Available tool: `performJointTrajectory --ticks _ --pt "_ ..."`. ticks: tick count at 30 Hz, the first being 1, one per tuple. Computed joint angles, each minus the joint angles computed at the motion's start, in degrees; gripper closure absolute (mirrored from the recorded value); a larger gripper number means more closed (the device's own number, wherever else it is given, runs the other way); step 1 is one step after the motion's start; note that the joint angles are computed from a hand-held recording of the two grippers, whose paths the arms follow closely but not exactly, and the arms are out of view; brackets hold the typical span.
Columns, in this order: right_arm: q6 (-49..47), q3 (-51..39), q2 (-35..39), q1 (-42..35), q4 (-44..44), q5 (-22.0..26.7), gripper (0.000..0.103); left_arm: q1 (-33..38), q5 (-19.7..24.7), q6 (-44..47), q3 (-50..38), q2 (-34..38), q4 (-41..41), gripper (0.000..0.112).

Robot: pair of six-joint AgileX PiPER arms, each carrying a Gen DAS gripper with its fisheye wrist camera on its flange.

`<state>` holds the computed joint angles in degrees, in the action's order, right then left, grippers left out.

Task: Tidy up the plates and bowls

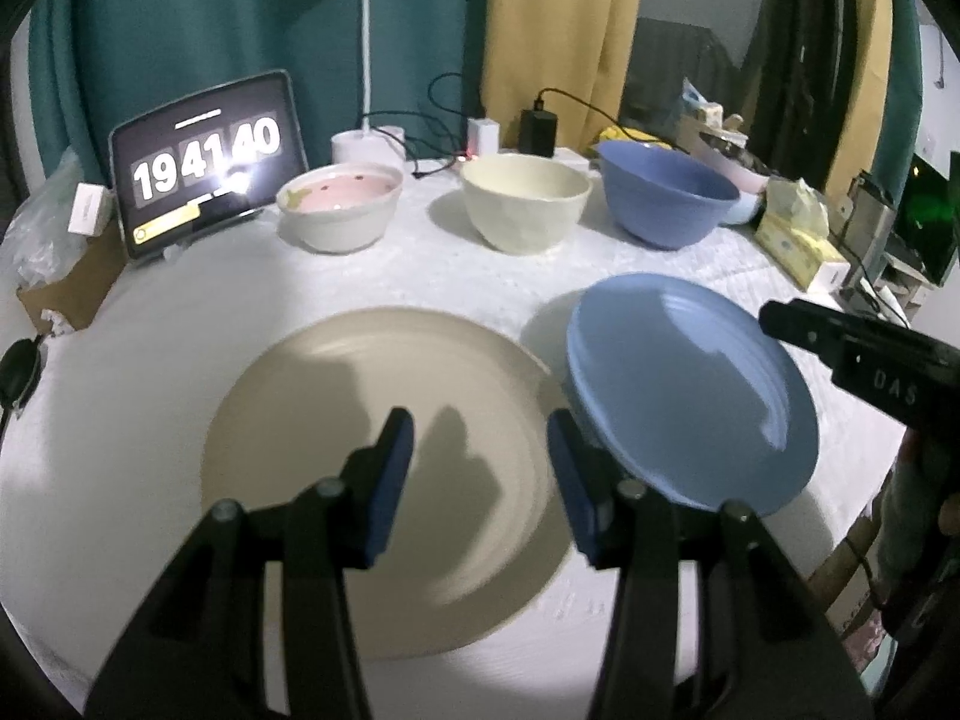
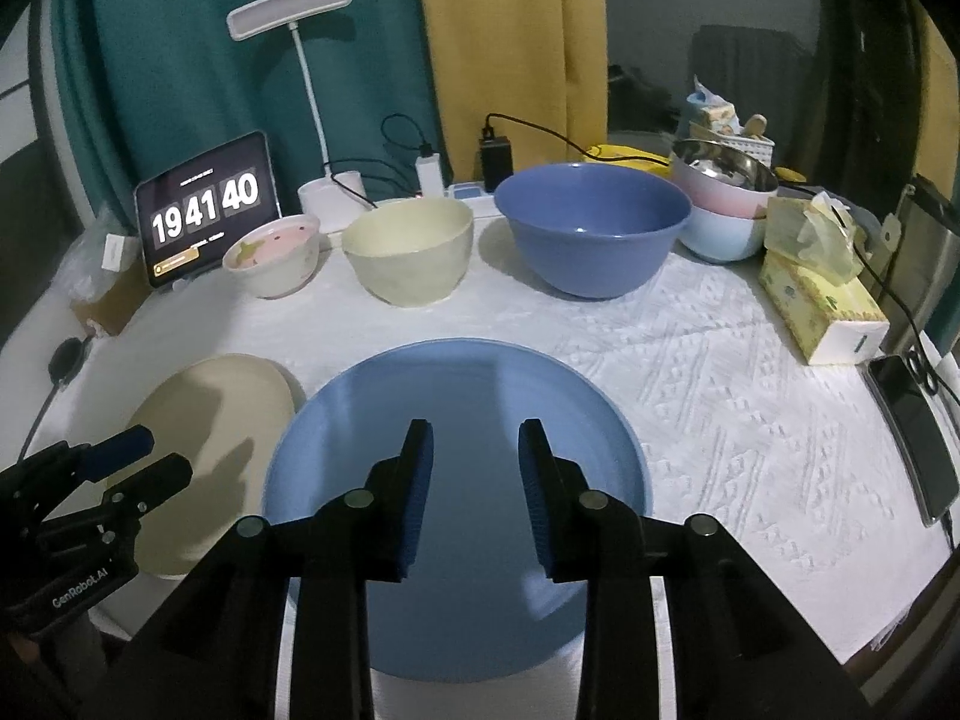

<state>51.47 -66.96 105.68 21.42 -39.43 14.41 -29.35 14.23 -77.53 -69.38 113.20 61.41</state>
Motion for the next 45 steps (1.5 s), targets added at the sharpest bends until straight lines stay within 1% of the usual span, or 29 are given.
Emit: performJointTrajectory --ticks 9,13,15,19,27,30,35,40,45 --pt "-2.0 -4.4 2.5 3.1 1.8 2.3 0.071 3.3 -1.6 -11.2 4.0 -2.1 11.0 0.064" --pt "-4.3 -7.1 4.4 4.4 3.9 3.4 0.071 5.2 -2.2 -14.7 5.2 -2.5 14.0 0.063" --pt "-6.2 -8.8 5.5 5.0 5.6 4.1 0.071 6.1 -2.4 -16.9 5.7 -2.6 15.9 0.062" --pt "-8.9 -11.7 7.5 6.1 8.0 5.2 0.071 8.0 -3.1 -22.4 7.2 -3.0 20.9 0.056" --pt "-16.1 -18.8 12.6 7.9 14.5 7.8 0.071 11.0 -2.9 -28.9 10.3 -4.0 26.2 0.055" --pt "-20.3 -22.1 14.9 8.2 18.0 8.8 0.071 12.0 -2.8 -32.8 11.8 -4.5 29.3 0.054" --pt "-25.9 -27.5 18.7 8.8 23.0 10.9 0.071 13.1 -3.1 -34.0 13.3 -4.6 29.1 0.054" --pt "-30.7 -32.0 21.7 9.2 26.9 12.6 0.071 13.9 -3.7 -33.3 14.0 -3.8 27.1 0.054" --pt "-34.1 -36.9 24.8 9.2 29.9 15.2 0.071 14.4 -4.9 -26.3 13.0 -2.5 19.9 0.054"
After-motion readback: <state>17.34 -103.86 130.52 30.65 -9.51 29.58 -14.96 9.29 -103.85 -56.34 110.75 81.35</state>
